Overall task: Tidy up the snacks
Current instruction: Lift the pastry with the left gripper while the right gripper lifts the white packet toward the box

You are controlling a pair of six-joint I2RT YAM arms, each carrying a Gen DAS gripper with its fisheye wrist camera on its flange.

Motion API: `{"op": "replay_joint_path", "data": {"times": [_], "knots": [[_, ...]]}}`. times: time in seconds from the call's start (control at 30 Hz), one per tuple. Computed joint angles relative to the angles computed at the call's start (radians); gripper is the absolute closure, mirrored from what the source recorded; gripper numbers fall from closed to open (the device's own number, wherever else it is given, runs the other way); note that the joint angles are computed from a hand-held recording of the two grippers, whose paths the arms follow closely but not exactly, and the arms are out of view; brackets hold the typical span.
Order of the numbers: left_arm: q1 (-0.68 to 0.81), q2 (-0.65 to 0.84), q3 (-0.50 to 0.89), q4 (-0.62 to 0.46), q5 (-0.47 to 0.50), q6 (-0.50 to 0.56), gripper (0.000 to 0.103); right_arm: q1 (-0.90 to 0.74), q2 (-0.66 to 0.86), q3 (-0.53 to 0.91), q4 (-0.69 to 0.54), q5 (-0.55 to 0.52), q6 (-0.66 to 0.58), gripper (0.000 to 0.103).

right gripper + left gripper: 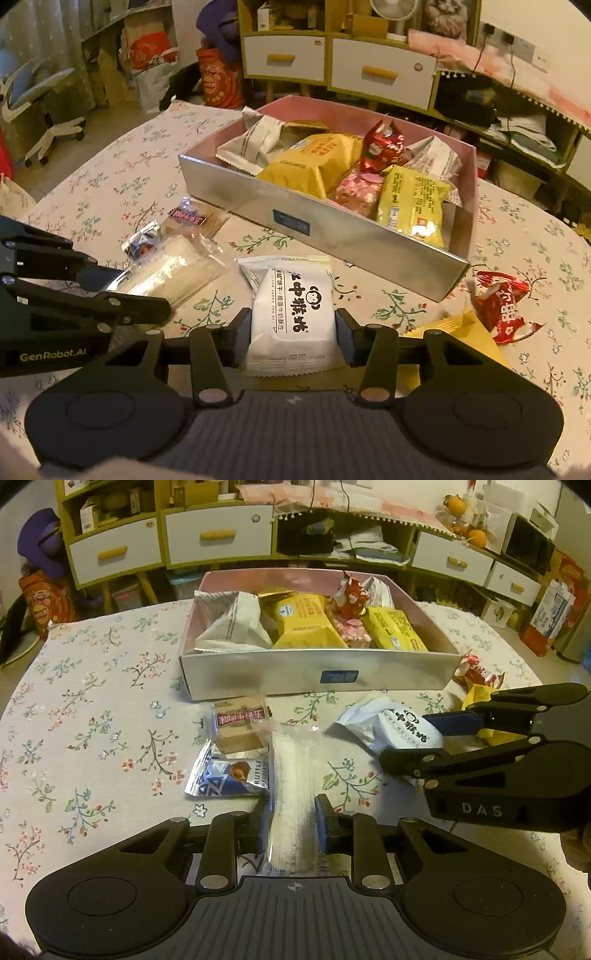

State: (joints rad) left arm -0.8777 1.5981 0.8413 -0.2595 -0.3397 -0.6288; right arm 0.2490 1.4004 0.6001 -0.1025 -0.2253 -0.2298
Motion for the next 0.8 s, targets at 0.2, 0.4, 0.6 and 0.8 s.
{"op": "replay_joint_path", "data": {"times": [0.2, 0.4, 0.6, 0.8], "knots": [[0.000, -0.025, -0.002, 0.004, 0.000, -0.001, 0.084, -0.016, -0.044, -0.005, -0.017, -0.026, -0.006, 0.059], [-0.003, -0.040, -0.003, 0.012, -0.002, -0.004, 0.085, -0.030, -0.068, -0.003, -0.025, -0.039, 0.000, 0.059], [-0.008, -0.056, -0.005, 0.026, -0.013, -0.002, 0.085, -0.045, -0.086, -0.001, -0.027, -0.050, 0.011, 0.059], [-0.015, -0.071, -0.001, 0.033, -0.026, -0.006, 0.086, -0.056, -0.094, 0.000, -0.025, -0.051, 0.017, 0.059]]}}
